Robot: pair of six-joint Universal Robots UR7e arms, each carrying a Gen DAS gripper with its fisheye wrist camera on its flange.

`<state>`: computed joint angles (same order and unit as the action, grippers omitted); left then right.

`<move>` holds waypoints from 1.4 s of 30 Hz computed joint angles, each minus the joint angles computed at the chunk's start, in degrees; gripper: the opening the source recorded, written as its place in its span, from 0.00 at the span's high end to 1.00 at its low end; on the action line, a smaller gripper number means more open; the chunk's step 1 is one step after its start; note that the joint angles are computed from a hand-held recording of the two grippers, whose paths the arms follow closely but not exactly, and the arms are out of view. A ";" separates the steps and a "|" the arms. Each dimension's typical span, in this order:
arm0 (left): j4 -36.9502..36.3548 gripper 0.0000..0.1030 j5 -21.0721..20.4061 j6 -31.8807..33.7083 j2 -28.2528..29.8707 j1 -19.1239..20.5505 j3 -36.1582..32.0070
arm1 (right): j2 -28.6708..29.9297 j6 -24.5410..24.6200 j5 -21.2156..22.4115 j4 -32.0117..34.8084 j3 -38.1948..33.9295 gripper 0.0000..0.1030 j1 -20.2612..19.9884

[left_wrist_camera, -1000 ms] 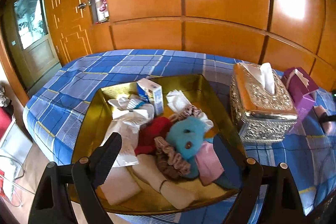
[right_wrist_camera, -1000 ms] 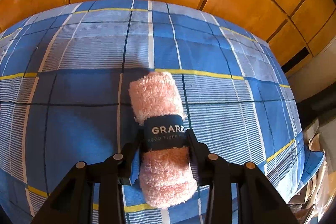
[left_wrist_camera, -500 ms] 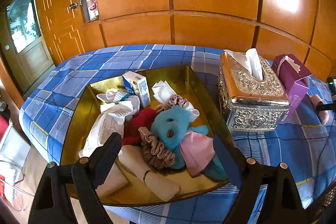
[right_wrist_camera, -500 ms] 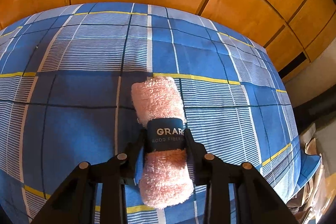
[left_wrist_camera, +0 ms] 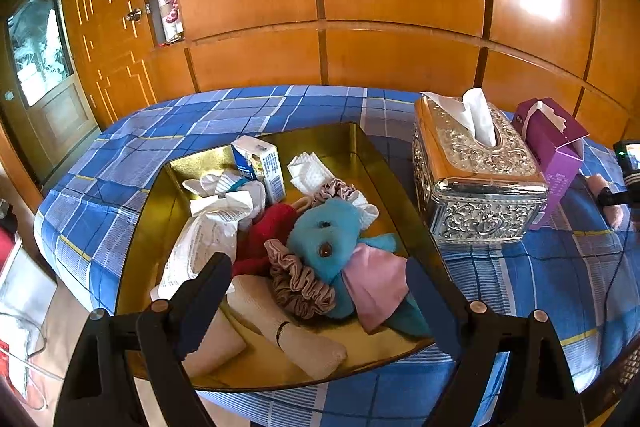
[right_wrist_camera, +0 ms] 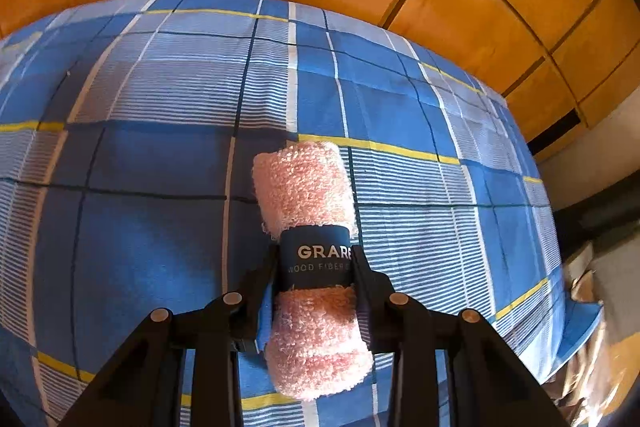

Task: Organize soft objects
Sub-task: 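Hold pink towel roll in right tool above the bed, then carry pink towel roll into gold tray and open right tool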

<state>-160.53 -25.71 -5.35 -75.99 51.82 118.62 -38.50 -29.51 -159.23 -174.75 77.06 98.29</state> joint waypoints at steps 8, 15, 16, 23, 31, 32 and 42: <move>-1.00 0.13 -0.39 1.38 -1.04 0.01 0.74 | -1.92 9.55 2.83 8.53 -0.69 0.70 1.28; -1.93 0.13 -1.28 1.02 -2.03 0.40 1.64 | 0.64 6.81 2.35 11.23 -7.32 0.70 4.79; -1.98 0.13 -1.38 0.99 -2.19 0.44 1.72 | 0.79 7.31 2.53 12.27 -8.07 0.70 5.05; -2.41 0.13 -1.58 0.69 -2.77 0.71 2.05 | 5.29 1.08 5.75 10.65 -17.17 0.70 9.89; -3.16 0.12 -0.94 -0.01 -3.44 1.37 1.83 | 10.47 -7.19 17.57 11.62 -24.45 0.70 16.91; -2.87 0.12 -1.06 -0.48 -3.80 1.49 1.79 | 10.93 -7.56 19.28 12.31 -24.47 0.70 17.69; -0.02 0.10 2.48 -3.30 -7.54 2.31 2.98 | 12.74 0.66 36.40 28.64 -18.96 0.70 20.75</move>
